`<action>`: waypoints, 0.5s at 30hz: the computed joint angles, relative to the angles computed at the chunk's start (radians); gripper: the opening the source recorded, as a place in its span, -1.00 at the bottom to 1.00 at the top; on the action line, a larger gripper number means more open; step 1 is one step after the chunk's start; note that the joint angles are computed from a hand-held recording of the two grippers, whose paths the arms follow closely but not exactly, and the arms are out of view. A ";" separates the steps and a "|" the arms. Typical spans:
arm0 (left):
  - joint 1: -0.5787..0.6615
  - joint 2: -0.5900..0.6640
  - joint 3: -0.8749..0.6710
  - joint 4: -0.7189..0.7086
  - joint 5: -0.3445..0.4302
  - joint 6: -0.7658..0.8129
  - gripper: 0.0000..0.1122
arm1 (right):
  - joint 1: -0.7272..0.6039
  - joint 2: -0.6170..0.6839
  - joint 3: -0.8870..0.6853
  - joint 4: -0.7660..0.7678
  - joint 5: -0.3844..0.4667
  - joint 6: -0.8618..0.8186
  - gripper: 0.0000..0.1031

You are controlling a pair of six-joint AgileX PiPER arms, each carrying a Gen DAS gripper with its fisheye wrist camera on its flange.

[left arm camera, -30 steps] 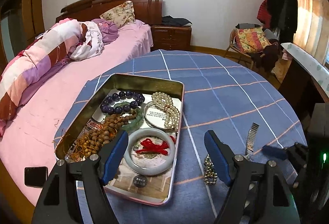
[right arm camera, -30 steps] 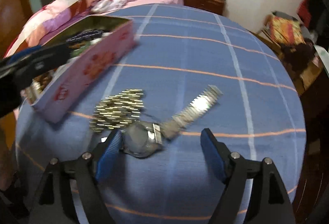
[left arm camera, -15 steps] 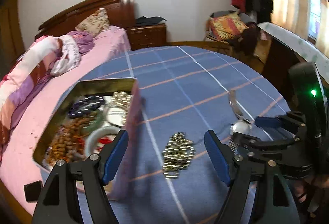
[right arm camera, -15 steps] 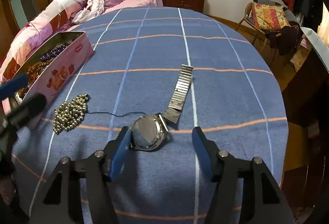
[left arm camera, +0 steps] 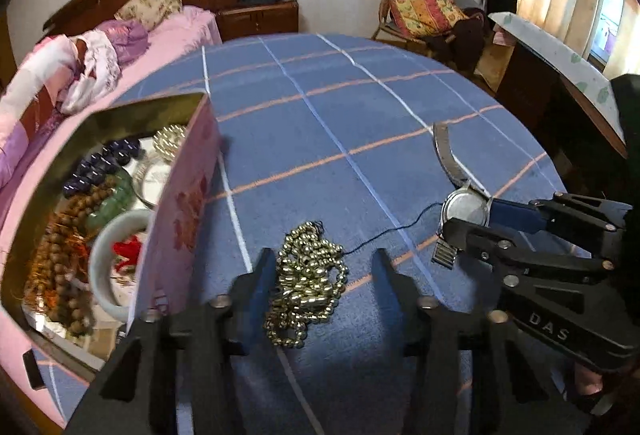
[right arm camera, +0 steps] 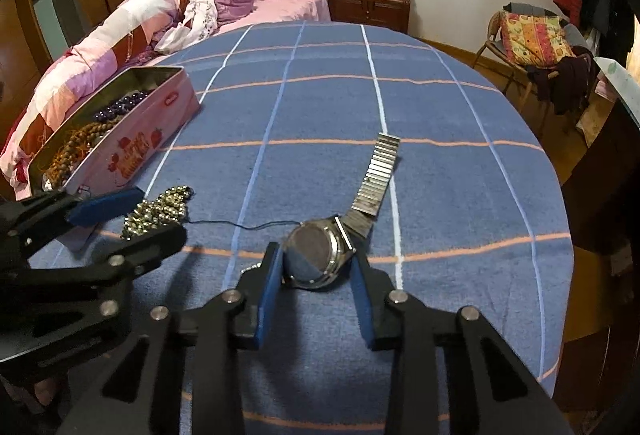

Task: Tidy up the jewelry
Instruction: 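Grasp the silver wristwatch with the right gripper while the left gripper grasps the silver bead chain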

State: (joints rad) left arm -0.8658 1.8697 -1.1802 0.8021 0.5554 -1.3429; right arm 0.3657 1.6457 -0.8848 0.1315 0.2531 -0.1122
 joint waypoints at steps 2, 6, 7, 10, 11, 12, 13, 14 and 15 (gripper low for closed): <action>0.001 0.004 -0.009 -0.001 0.006 0.009 -0.64 | 0.001 0.000 0.000 0.015 -0.002 -0.016 -0.34; 0.006 0.000 0.003 -0.003 -0.017 -0.001 -0.85 | -0.002 -0.006 0.008 0.081 -0.009 -0.085 -0.42; 0.003 -0.003 0.007 0.010 -0.016 -0.016 -0.86 | -0.002 -0.009 0.011 0.089 -0.013 -0.094 -0.42; -0.014 -0.024 0.032 0.091 -0.009 -0.101 -0.93 | -0.003 -0.017 0.019 0.130 -0.019 -0.135 -0.46; -0.020 -0.031 0.036 0.111 -0.003 -0.118 -0.93 | -0.006 -0.019 0.022 0.181 -0.020 -0.187 -0.59; -0.017 -0.039 0.043 0.122 -0.006 -0.123 -0.93 | -0.006 -0.024 0.025 0.196 -0.022 -0.202 -0.72; -0.018 -0.045 0.047 0.136 -0.010 -0.134 -0.93 | -0.002 -0.027 0.026 0.172 -0.023 -0.178 -0.74; -0.019 -0.053 0.054 0.145 -0.016 -0.142 -0.93 | 0.005 -0.029 0.026 0.155 -0.024 -0.164 -0.76; -0.021 -0.060 0.060 0.155 -0.019 -0.153 -0.93 | 0.009 -0.031 0.027 0.147 -0.024 -0.158 -0.77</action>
State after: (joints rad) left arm -0.8865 1.8097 -1.1201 0.9567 0.5366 -1.4963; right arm 0.3749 1.6148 -0.8573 0.2782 0.2289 -0.2697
